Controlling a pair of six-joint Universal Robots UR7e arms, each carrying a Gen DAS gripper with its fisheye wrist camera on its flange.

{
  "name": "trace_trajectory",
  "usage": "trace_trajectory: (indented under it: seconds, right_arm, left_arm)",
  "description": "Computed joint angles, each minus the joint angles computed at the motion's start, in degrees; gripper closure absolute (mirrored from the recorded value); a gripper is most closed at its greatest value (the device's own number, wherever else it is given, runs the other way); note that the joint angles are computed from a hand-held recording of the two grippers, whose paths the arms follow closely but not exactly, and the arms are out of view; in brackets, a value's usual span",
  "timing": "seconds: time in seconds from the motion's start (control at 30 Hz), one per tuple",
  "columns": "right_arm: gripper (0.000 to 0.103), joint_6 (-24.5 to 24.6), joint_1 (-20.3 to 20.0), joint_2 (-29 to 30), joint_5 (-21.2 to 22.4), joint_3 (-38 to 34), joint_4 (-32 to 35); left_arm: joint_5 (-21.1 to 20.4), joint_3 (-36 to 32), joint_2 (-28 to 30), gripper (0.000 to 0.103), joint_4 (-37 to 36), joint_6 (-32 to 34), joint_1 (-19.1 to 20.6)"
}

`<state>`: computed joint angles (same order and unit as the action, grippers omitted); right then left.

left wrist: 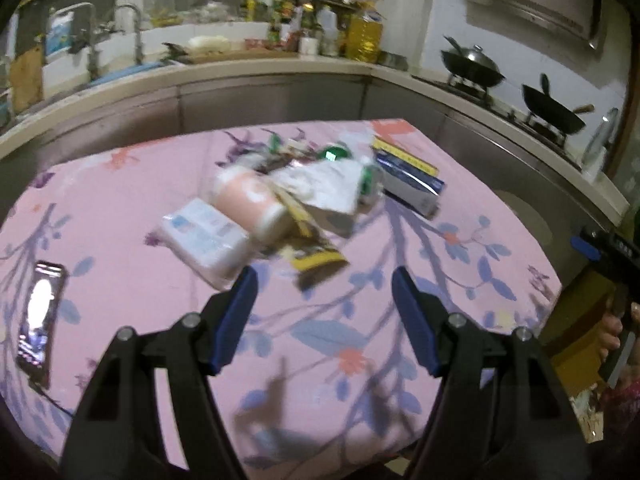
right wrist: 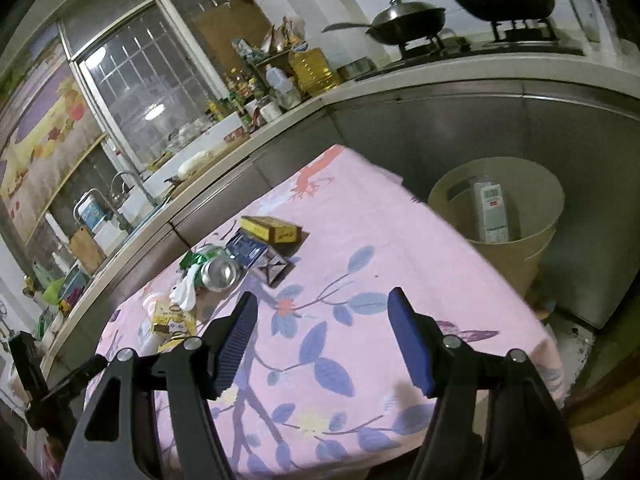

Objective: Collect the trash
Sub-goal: 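Move both open tools back over the table, then grasp the pink paper cup with the right tool and lift it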

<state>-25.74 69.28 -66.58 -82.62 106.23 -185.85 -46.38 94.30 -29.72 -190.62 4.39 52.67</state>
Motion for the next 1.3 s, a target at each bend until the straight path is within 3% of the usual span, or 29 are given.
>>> trace_trajectory:
  seconds: [0.13,0.3,0.63,0.8,0.9,1.0,1.07,1.2,1.3]
  right_arm:
    - [0.038,-1.94,1.71,1.26,-0.59,-1.00,2.49]
    - [0.040,-5.27,4.58,4.06,-2.63,-3.07,6.88]
    - [0.043,-10.02,12.47,13.16,-7.64,-11.93,19.75]
    - [0.047,-14.15,18.16,19.52,-7.65,-20.94,28.33]
    - [0.047,-13.53,20.57,24.71,-9.24,-28.88,34.85]
    - [0.047,-13.17,22.90,31.40,-13.10,-38.83,41.65]
    - [0.047,-14.85,24.56,35.83,-18.15,-44.72,44.42]
    - [0.046,-14.54,25.87,42.72,-24.71,-54.70,50.62]
    - [0.044,-12.83,25.58,45.51,-24.15,-60.16,55.22]
  left_arm:
    - [3.84,1.65,-2.03,0.036,-2.10,-1.47,0.96]
    - [5.31,2.67,-3.97,0.036,-1.28,-4.44,2.96]
    - [2.18,-4.50,-1.81,0.033,7.08,-5.71,8.17]
    - [-0.80,-9.51,0.25,0.033,10.65,-7.23,10.79]
    - [-2.08,-11.68,1.46,0.033,12.18,-6.34,11.43]
    - [-2.60,-14.22,2.89,0.027,14.40,-6.27,12.17]
    - [-3.99,-14.97,3.24,0.027,14.68,-6.25,12.70]
    - [0.07,-15.11,3.63,0.027,11.57,-3.81,12.90]
    - [2.64,-12.68,1.46,0.027,10.32,-5.39,13.30]
